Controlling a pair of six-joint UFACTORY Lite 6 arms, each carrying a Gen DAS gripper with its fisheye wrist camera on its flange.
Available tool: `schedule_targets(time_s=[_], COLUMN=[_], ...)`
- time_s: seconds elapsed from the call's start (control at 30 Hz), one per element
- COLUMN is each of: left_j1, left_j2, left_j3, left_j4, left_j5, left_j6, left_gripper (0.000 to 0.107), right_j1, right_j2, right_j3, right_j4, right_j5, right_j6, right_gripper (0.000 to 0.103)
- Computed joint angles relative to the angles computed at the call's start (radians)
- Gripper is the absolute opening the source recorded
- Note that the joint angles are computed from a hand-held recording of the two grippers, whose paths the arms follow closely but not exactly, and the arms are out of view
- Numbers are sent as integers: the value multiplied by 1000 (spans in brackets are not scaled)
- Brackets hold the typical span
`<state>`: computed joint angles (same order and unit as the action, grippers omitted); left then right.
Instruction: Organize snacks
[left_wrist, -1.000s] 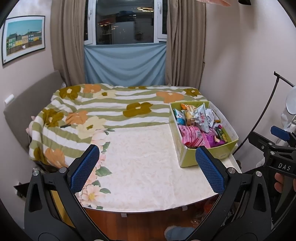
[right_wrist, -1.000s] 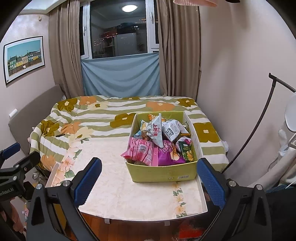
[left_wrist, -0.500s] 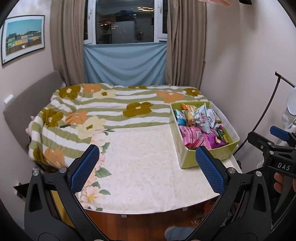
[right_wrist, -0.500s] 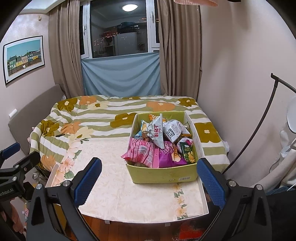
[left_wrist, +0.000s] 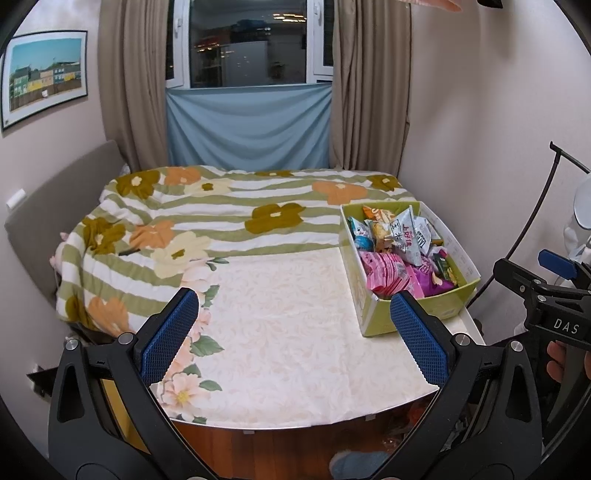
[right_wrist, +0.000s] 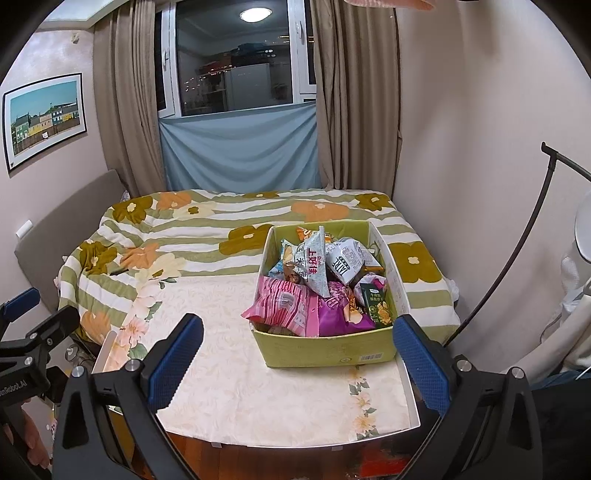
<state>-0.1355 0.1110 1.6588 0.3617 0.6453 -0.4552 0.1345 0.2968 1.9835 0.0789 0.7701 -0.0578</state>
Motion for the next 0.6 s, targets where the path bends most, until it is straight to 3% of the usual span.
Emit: schedule_targets(time_s=[0.6], left_j1=[-9], left_j2=[44], left_j3=[44], left_j4=[21], left_j5=[7], left_j6=[-22], left_gripper=[103], right_j1=[2], right_j2=[39], right_j3=[52], right_j4=[-1], right_j5=[16], right_j6=[1], right_gripper=[102])
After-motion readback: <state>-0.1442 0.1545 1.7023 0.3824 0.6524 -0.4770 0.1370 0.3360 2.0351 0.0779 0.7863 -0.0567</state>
